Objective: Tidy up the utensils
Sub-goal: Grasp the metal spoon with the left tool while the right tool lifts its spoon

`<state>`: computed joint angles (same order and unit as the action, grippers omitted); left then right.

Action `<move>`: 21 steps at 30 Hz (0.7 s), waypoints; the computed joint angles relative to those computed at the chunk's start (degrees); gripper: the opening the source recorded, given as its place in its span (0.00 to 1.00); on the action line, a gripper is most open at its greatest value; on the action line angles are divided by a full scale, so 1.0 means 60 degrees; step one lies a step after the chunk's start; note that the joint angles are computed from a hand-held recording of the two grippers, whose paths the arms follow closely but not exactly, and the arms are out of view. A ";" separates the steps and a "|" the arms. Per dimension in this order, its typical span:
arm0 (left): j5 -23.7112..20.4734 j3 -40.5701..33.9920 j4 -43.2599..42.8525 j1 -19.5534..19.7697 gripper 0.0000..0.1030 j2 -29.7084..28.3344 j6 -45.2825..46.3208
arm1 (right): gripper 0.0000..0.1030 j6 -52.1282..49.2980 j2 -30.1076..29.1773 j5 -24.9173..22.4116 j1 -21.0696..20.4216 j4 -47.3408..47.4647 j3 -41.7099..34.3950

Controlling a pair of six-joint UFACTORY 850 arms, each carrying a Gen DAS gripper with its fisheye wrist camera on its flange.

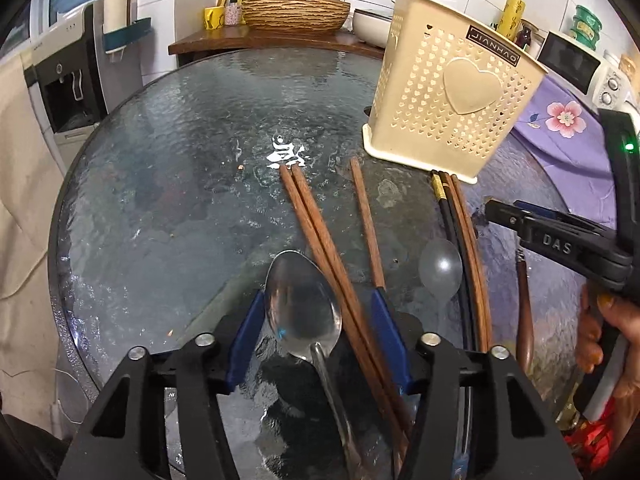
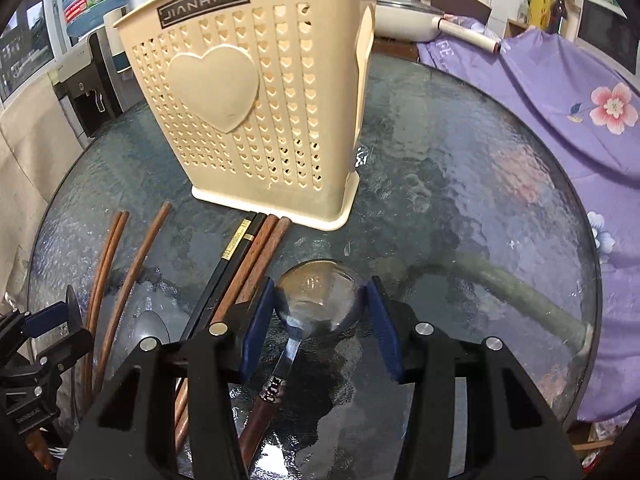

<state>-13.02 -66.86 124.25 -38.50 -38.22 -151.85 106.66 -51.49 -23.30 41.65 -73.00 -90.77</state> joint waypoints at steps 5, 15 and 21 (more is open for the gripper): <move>0.0083 -0.0155 -0.0354 -0.0013 0.36 -0.0085 0.0295 | 0.47 0.0339 0.0118 -0.0234 0.0139 -0.0484 0.0169; -0.0132 -0.0052 0.0549 0.0002 0.35 0.0100 -0.0365 | 0.47 0.2106 0.0601 -0.0118 0.0133 -0.2253 0.0878; -0.0603 0.0252 0.2224 0.0011 0.35 0.0557 -0.1726 | 0.47 0.3954 0.1147 -0.0404 0.0228 -0.4037 0.1552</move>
<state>-16.63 -65.35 137.59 -38.43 -34.87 -162.21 130.39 -44.60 -25.73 43.02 -97.22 -81.46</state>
